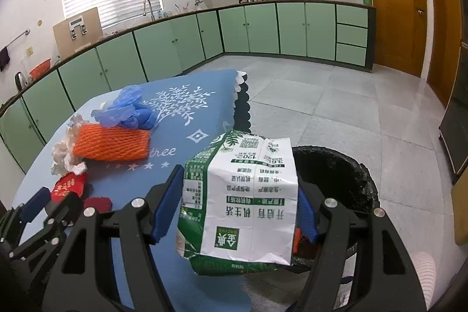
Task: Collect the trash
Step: 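Grasp the dark red scouring pad with the left gripper while the right gripper holds the carton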
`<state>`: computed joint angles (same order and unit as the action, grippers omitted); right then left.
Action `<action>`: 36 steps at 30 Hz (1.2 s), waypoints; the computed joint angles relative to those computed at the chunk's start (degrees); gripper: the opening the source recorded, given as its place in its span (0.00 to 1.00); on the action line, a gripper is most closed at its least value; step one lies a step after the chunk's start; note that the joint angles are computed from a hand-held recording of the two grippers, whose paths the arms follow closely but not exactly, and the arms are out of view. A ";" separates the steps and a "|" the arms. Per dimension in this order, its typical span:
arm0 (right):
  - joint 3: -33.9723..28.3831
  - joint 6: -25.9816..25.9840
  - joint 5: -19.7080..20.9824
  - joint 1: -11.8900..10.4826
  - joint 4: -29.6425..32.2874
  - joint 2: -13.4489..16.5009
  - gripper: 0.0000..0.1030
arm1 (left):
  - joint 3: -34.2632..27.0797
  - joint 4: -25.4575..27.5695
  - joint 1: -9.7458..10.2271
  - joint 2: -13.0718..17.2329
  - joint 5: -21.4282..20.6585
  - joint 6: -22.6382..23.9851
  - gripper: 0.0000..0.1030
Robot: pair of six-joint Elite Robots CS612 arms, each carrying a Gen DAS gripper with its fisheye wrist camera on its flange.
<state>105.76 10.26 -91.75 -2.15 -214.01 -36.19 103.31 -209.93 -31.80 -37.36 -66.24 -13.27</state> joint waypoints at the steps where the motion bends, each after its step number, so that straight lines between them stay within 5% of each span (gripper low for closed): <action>1: 0.11 0.16 0.12 -0.14 -0.12 0.01 0.65 | 0.20 0.14 -0.09 -0.21 -0.52 -0.30 0.60; 9: 0.59 0.45 -0.64 -0.44 -0.79 -0.06 0.65 | 0.14 3.41 -0.86 -0.02 -0.73 0.21 0.59; 23: 0.21 -0.17 -0.86 -0.36 -0.13 -0.16 0.65 | -1.86 11.24 0.60 0.66 -3.51 -4.13 0.59; 26: 0.09 -0.21 -0.98 -0.30 0.17 -0.17 0.65 | -2.53 13.02 1.01 0.80 -4.99 -4.99 0.47; 36: 0.23 -1.08 -1.48 -0.04 -1.03 -0.20 0.65 | -2.01 10.43 1.18 0.51 -6.27 -4.44 0.44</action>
<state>105.99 9.18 -93.23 -2.18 -215.05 -36.39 101.30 -199.50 -30.62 -36.86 -72.51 -17.70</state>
